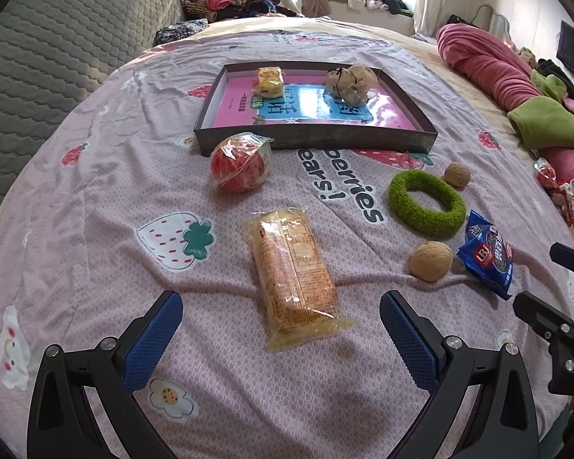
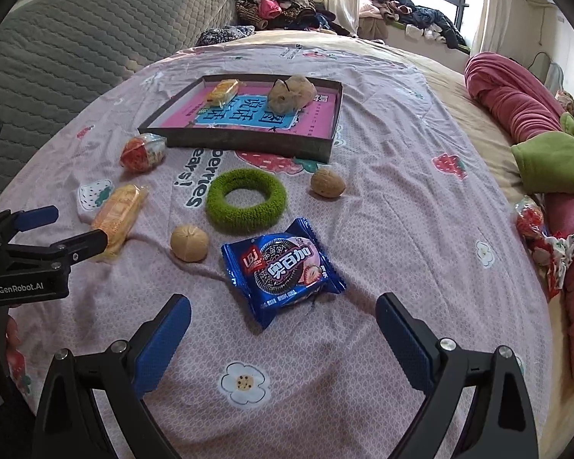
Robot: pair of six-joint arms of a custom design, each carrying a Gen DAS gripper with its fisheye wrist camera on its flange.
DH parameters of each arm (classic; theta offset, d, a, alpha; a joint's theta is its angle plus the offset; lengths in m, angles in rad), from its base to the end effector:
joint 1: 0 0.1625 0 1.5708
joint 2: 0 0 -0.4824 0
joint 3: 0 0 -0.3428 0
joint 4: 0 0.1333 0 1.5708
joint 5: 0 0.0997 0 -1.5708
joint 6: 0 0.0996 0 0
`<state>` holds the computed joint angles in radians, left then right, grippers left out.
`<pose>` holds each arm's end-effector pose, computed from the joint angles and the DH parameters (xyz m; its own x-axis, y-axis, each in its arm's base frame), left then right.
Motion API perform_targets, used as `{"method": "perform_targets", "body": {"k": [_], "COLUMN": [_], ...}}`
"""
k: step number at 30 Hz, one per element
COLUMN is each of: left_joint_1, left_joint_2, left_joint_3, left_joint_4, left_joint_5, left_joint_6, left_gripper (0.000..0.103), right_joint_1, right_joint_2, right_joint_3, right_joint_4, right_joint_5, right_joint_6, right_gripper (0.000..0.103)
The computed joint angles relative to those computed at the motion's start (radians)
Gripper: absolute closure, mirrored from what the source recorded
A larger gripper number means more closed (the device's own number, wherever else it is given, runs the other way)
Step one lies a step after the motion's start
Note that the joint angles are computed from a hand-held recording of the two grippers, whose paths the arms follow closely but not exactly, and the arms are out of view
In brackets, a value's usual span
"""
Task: Organize objects
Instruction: 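Grasp the orange wafer bag with left tool while right tool grasps the blue cookie packet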
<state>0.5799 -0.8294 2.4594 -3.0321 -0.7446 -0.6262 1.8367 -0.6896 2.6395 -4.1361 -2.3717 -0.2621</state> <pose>-0.2151 -0.3878 0.0928 -0.7005 0.1976 -0.6858 0.5111 0.8096 -0.2888 0.1560 -0.3376 0.1519 -0.6983 0.0055 0.7158 -0.4095 0.8172 -0.4057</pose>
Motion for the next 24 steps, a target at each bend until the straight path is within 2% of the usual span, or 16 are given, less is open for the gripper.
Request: {"method": "perform_targets", "body": {"k": [10,24], "left_joint_1": [0.052,0.091], "left_joint_2": [0.042,0.088], "left_joint_3": [-0.008,-0.044], "left_joint_4": [-0.088,-0.128], "left_joint_5": [-0.003,-0.008], "left_joint_6": [0.052,0.105], "left_gripper": [0.001,0.001], "right_joint_1": [-0.036,-0.09], "right_joint_2": [0.036,0.044], "right_joint_3": [-0.044,-0.095], "right_joint_4": [-0.017,0.015], "right_joint_5": [-0.001,0.04], "right_joint_6": [-0.076,-0.109], "right_gripper": [0.005,0.005]}}
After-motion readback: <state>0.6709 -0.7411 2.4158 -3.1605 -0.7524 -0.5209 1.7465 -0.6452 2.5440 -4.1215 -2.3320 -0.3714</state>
